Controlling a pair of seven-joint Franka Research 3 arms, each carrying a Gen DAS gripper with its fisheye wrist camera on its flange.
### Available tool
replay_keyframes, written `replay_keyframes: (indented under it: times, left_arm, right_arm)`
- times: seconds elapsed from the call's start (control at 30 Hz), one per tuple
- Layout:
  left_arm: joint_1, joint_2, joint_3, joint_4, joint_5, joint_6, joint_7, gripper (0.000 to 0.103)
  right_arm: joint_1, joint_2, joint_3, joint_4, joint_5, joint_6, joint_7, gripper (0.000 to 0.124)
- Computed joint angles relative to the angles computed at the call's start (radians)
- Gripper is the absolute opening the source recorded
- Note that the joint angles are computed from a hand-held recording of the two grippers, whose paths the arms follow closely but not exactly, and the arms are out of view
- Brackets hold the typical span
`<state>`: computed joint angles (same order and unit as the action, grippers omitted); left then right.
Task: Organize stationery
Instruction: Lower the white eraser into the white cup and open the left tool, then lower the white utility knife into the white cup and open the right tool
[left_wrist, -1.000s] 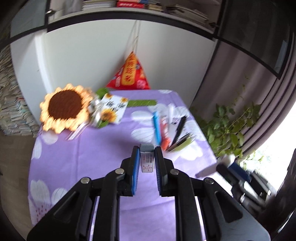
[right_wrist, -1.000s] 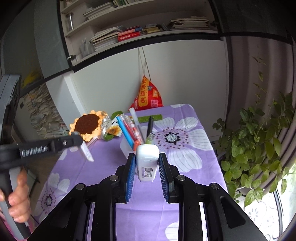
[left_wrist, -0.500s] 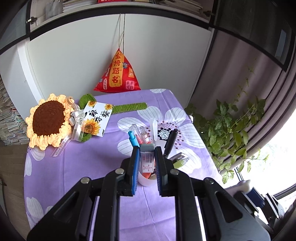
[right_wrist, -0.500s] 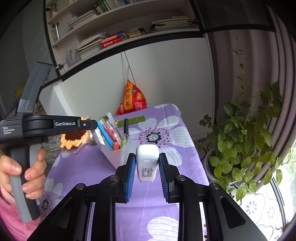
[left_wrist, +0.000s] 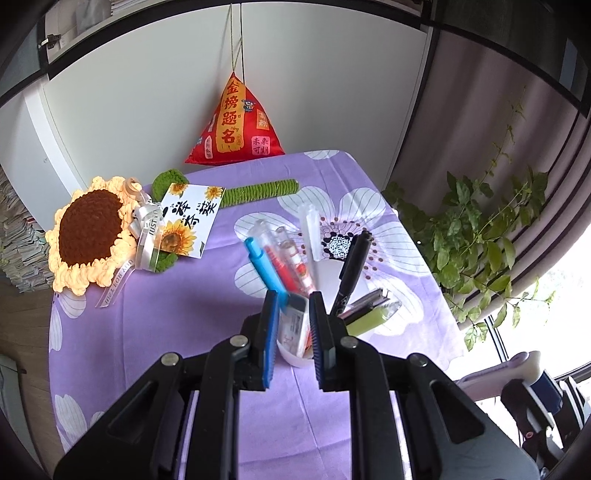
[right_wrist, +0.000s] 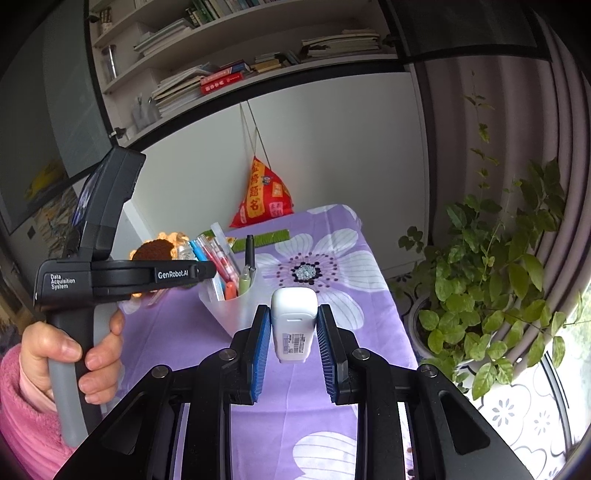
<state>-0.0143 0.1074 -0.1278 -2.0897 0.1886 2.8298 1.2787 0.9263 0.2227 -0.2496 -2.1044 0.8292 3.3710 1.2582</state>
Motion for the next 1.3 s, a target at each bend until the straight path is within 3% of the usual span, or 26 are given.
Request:
replay_keyframes:
  times: [0.23, 0.47, 0.67, 0.73, 0.83, 0.97, 1.07, 1.13, 1.2, 1.3]
  left_arm:
    - [0.011, -0.046, -0.001, -0.041, -0.053, 0.036, 0.028, 0.015]
    - [0.015, -0.122, 0.018, -0.139, -0.057, 0.106, 0.025, 0.027]
    - [0.036, -0.178, 0.037, -0.238, 0.003, 0.165, -0.034, 0.031]
    - [0.038, -0.193, 0.048, -0.266, -0.008, 0.177, -0.031, 0.032]
    - [0.035, -0.217, 0.069, -0.308, -0.047, 0.195, -0.004, 0.032]
    - [0.034, -0.242, 0.089, -0.353, -0.057, 0.223, 0.019, 0.034]
    - [0.034, -0.245, 0.101, -0.372, -0.069, 0.233, 0.039, 0.037]
    - [0.014, -0.243, 0.124, -0.383, -0.112, 0.238, 0.08, 0.037]
    - [-0.007, -0.245, 0.144, -0.394, -0.162, 0.246, 0.128, 0.037]
    - [0.029, -0.246, 0.122, -0.408, -0.131, 0.269, 0.113, 0.04]
  right_arm:
    - [0.019, 0.005, -0.018, 0.007, 0.002, -0.003, -0.008, 0.026]
    - [0.065, 0.015, -0.065, 0.02, -0.023, -0.017, 0.009, 0.026]
    - [0.181, 0.04, -0.197, 0.054, -0.083, -0.056, 0.058, 0.026]
    - [0.194, 0.047, -0.214, 0.068, -0.115, -0.06, 0.076, 0.026]
    - [0.118, 0.051, -0.134, 0.102, -0.176, -0.064, 0.093, 0.026]
    - [0.149, 0.09, -0.175, 0.165, -0.232, -0.099, 0.148, 0.026]
    - [0.111, 0.116, -0.145, 0.219, -0.27, -0.138, 0.181, 0.026]
    - [0.125, 0.141, -0.172, 0.254, -0.302, -0.17, 0.22, 0.026]
    - [0.176, 0.176, -0.246, 0.29, -0.346, -0.211, 0.286, 0.026]
    - [0.205, 0.216, -0.302, 0.337, -0.403, -0.269, 0.361, 0.026]
